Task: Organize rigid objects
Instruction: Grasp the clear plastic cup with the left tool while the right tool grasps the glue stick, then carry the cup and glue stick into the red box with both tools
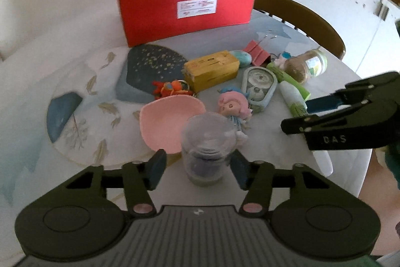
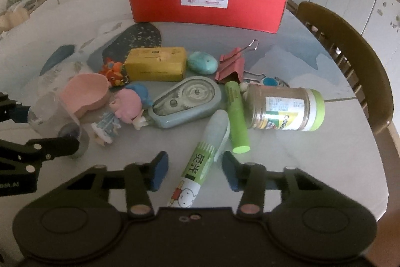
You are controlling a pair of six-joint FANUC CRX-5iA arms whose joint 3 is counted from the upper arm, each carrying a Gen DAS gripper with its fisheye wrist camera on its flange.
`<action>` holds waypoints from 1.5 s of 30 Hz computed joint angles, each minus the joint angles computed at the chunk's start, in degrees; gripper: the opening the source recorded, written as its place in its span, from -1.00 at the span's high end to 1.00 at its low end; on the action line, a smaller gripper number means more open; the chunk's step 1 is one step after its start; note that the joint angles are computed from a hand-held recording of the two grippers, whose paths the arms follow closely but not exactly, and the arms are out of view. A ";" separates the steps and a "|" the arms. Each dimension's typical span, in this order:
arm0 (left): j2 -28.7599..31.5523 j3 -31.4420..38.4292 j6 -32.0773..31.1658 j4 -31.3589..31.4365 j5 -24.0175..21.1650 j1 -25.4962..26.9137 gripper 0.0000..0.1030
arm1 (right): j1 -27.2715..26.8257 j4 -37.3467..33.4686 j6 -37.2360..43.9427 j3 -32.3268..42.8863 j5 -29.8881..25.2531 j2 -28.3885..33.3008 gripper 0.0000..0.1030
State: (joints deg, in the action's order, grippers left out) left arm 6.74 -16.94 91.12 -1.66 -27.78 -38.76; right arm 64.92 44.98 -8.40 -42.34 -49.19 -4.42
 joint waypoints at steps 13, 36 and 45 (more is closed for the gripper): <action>-0.73 -1.11 -4.61 3.67 0.65 0.24 0.22 | 1.45 1.01 -3.36 -0.52 -2.47 -0.84 0.60; 0.85 10.44 -6.26 7.03 -7.70 2.39 0.22 | -3.91 7.37 3.33 2.19 -1.99 -8.89 0.61; 8.73 23.86 -5.40 5.68 -13.42 3.36 0.22 | -13.69 6.89 13.12 6.46 4.09 -7.80 0.61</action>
State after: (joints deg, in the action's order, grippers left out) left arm 15.48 6.92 85.73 4.02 -41.20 -35.40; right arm 51.23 51.87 4.72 -35.88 -45.10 -12.22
